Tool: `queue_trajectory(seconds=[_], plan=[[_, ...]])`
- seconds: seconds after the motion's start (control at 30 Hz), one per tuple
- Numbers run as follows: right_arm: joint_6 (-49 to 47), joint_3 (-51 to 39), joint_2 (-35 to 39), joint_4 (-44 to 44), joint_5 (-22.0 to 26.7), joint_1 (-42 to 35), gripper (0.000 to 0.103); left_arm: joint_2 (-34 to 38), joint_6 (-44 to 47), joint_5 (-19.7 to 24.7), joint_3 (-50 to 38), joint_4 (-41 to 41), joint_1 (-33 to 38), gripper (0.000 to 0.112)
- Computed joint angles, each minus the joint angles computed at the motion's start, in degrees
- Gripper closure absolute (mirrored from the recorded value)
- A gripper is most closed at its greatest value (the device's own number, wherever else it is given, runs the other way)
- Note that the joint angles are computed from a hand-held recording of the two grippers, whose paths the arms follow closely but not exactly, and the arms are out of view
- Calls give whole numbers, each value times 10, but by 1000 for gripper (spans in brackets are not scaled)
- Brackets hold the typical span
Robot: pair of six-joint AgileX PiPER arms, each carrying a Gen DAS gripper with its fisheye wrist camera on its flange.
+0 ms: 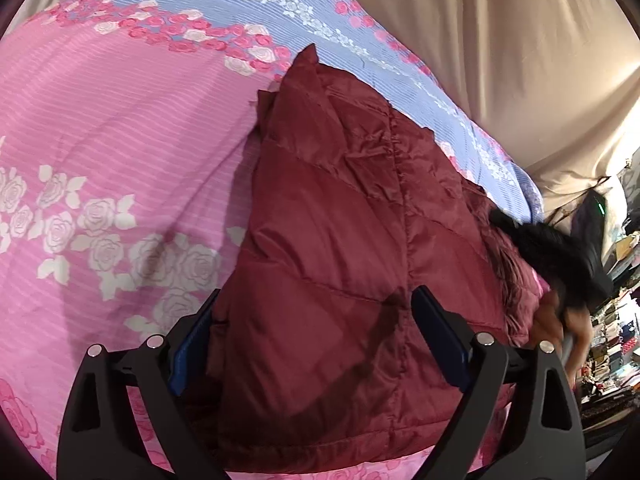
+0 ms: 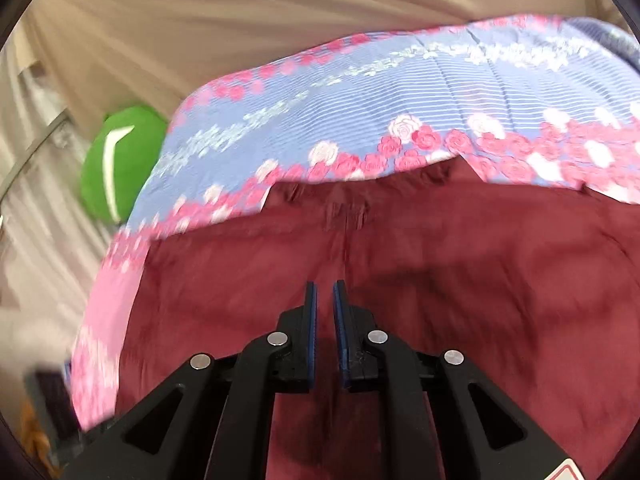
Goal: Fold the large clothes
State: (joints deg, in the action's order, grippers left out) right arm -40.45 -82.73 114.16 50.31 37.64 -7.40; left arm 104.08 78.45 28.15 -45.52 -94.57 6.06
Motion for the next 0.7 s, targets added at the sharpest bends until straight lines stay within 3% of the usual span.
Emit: queue_trajectory(seconds=[0.13,0.33,0.47,0.7], plan=[[-71,99,-52,23,-2,-9,92,11,-28,4,-18,22,-8,48],[-95,115,-27,33,-20,-1,97,-26,-39,0,-14,29,-20,93],[-119,108,-9,58,0,-14,99,-90,-30,4,4,23,-37,100],[-141,116,-5,82,-5,-14,99,-194,-24,7,-4,26,-129,101]])
